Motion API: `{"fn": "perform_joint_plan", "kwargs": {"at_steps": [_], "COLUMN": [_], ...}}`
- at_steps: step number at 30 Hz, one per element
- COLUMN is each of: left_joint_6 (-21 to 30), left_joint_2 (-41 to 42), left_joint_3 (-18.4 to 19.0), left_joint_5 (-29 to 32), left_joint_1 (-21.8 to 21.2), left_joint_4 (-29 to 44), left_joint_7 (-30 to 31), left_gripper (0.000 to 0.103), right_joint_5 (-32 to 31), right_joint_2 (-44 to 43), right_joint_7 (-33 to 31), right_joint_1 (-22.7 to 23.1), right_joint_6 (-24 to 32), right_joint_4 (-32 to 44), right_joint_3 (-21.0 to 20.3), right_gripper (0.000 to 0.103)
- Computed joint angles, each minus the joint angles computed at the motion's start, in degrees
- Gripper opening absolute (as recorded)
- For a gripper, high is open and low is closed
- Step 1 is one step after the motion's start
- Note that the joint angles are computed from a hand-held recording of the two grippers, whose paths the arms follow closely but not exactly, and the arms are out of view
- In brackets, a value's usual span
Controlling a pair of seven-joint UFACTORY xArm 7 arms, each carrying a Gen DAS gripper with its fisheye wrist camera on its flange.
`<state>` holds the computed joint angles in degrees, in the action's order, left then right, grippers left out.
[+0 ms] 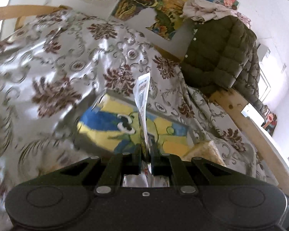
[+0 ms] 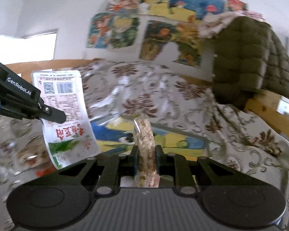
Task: Organize snacks
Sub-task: 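Carry the pouch and the beige stick up over the painted tray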
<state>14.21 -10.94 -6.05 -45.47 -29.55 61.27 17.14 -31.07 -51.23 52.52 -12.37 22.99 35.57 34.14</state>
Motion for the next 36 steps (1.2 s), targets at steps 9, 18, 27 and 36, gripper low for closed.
{"fn": "perform_joint_plan", "kwargs": {"at_steps": [9,18,27,36], "left_joint_6": [-3.4,-3.3,-2.1,2.6], "left_joint_2": [14.5,22.8,25.6,25.2], "left_joint_3": [-5.2,-6.7,-5.4,-2.7], "left_joint_5": [15.6,29.2,37.4,44.7], "left_joint_1": [3.4,4.7,4.0,3.3], "left_joint_4": [13.2,19.8,21.9,22.1], "left_joint_7": [-10.7,-22.5,-30.6,-39.5], "left_gripper": [0.009,0.009,0.009,0.022], "right_joint_5": [-1.3,-0.5,-1.8,-6.2], "right_joint_2": [2.9,9.1,12.2,16.4], "right_joint_7": [6.4,7.9,7.9,8.9], "right_joint_1": [-12.3,-19.1,-20.3,-18.1], "right_joint_6": [-9.2,-13.8,-11.9,-9.7], "right_joint_4": [-0.1,1.8,4.1,6.3], "right_joint_3": [1.4,5.3,7.9,8.0], "right_gripper": [0.020,0.019,0.020,0.022]}}
